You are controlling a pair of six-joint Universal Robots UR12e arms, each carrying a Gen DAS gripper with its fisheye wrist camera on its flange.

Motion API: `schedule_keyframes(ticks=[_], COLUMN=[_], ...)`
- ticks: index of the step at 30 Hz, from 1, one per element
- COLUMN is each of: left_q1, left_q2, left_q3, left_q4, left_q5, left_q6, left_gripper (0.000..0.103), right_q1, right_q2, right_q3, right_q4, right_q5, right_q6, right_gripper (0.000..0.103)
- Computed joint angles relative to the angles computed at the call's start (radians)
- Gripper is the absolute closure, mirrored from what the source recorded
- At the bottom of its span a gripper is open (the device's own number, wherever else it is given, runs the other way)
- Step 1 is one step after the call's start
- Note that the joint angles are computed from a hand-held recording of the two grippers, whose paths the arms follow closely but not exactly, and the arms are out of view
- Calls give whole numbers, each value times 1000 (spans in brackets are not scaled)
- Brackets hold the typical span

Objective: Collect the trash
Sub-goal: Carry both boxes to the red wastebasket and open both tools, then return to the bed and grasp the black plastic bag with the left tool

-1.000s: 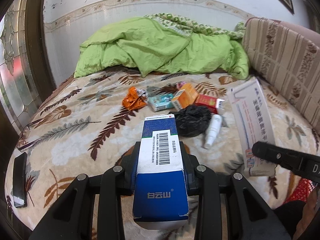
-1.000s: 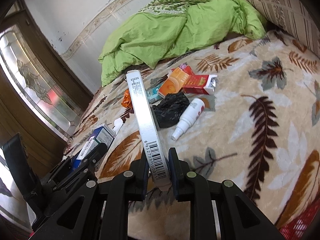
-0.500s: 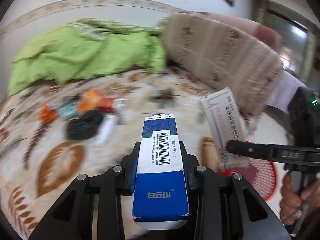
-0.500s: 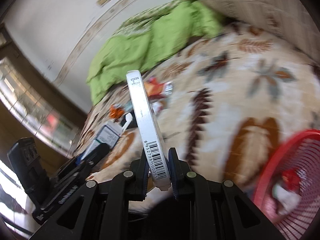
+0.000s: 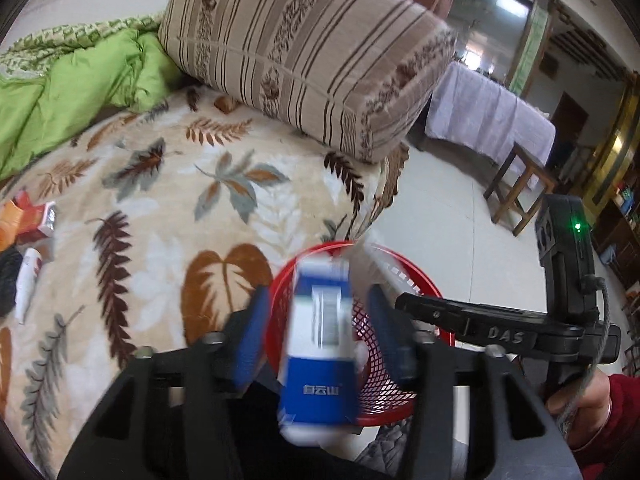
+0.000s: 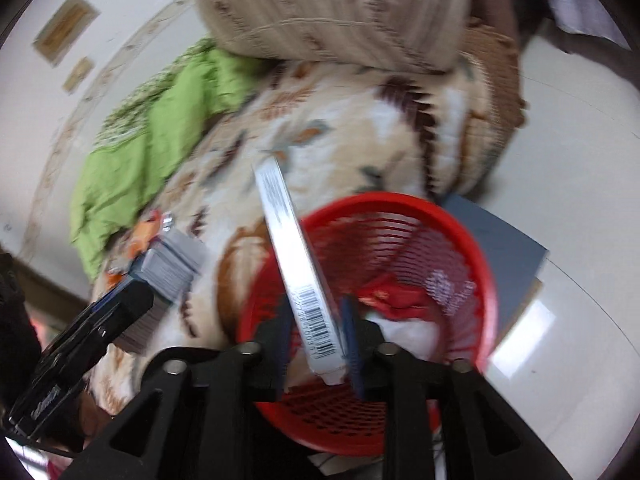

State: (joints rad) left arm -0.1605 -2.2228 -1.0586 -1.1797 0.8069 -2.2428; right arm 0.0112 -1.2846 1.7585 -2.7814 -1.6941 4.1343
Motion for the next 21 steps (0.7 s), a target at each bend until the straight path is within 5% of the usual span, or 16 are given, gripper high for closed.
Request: schedule_keyframes(ticks=[2, 6, 12, 21], left_q1=[5, 21, 65, 131], left_q2=[5, -12, -49, -163], left_q3=[-6, 21, 71, 219], left_q4=[-9, 44, 161, 362], left_q5=[-2, -6, 9, 176], left_q6=[5, -52, -210, -486], left_gripper=[50, 47, 43, 27], right_q1=[-2, -5, -1, 39], right_q2=[-5, -1, 74, 250], right_q3=[9, 0, -105, -380], right_q4=[7, -9, -59, 3], right_q5=[-21, -36, 56, 173], right_q6=[37, 6, -100, -334], right_gripper=[52, 52, 52, 49])
